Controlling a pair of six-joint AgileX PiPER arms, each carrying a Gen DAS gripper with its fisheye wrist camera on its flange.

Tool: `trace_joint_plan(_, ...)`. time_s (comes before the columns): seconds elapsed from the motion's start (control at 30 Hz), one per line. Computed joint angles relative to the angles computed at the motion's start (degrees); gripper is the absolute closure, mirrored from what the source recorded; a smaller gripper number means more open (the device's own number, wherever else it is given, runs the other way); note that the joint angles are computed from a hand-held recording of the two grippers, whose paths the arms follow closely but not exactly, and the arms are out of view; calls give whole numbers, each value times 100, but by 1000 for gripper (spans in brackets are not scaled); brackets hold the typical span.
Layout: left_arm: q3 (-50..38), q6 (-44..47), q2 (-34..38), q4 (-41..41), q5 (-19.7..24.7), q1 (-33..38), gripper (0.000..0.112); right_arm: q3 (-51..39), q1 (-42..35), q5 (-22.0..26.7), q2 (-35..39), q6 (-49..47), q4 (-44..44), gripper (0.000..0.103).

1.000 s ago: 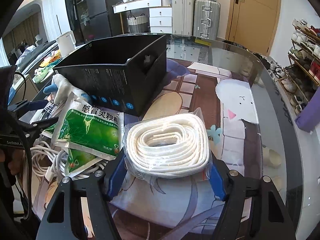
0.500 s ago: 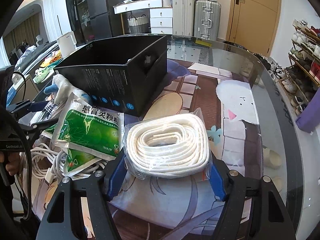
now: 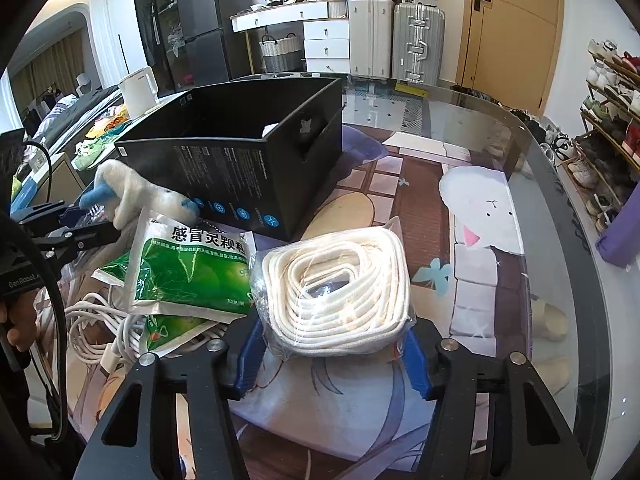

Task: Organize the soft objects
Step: 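Lift the Adidas bag with the left tool over the box while the right carries the rope bag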

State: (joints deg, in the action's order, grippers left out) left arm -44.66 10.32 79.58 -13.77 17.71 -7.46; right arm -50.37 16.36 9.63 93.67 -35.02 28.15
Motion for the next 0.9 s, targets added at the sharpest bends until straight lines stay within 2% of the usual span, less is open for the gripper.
trace_joint_plan(0.3, 60, 450, -295, -477, -12, 199, 71, 139, -20, -81, -315, -546, 511, 47)
trace_joint_plan(0.43, 74, 485, -398, -536, -28, 209, 71, 197, -42, -110, -436, -1132, 1099, 47)
trace_joint_plan(0.7, 49, 182, -564, -294, -23, 135, 71, 356, 4, -171, -750, -1972, 1954, 47)
trace_joint_plan(0.9, 77, -76, -683, -54, -80, 94, 71, 457, 128, -216, -972, -1994, 1998, 47)
